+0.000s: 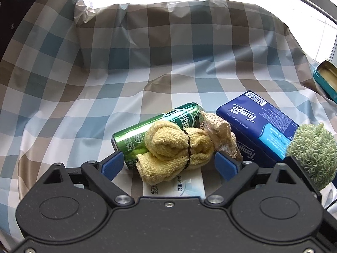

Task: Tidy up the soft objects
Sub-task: 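Close the left tool on the yellow towel bundle and lift it while the right tool holds the ball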

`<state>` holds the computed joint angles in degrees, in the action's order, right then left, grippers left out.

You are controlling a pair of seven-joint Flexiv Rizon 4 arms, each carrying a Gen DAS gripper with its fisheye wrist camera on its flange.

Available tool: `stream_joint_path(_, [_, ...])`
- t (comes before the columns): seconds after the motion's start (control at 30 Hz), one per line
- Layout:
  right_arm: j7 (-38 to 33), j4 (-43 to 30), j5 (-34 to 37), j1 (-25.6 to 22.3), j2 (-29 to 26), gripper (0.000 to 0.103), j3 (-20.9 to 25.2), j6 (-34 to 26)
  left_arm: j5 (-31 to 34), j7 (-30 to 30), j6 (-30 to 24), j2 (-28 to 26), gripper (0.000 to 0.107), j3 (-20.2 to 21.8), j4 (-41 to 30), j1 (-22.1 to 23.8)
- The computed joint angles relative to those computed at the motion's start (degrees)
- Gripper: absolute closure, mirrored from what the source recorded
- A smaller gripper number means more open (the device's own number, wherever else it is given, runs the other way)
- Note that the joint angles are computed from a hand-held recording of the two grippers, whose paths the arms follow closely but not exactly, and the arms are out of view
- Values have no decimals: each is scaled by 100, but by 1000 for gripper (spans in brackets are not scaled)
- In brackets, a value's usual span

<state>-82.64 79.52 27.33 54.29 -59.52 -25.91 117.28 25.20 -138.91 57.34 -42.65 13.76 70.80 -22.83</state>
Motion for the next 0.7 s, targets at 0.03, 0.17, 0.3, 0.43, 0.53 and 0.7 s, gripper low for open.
stream_joint_path(0.03, [28,-14,36,-14,1,44,6,12,7,-8,-19,-16,16,8,-17,-6])
stream_joint_path(0.17, [194,-91,198,-86,15,44,37,-24,-40,-52,-34,-51,16,-14,-37,25])
stream_joint_path(0.3, [379,-133,384,-72,-5,44,-45,-26,-44,5,-173,-156,16,-13,-190,21])
stream_joint_path(0.43, [476,-141,510,-40,-23,44,-130,-54,-71,69,-270,-280,16,-46,-340,30])
stream_joint_path(0.53, [610,-136,446,-45,-18,44,-163,-193,-86,140,-261,-360,16,-69,-413,29])
stream_joint_path(0.7, [942,-85,281,-12,-56,44,-294,-268,138,185,-644,-594,16,115,-792,-146])
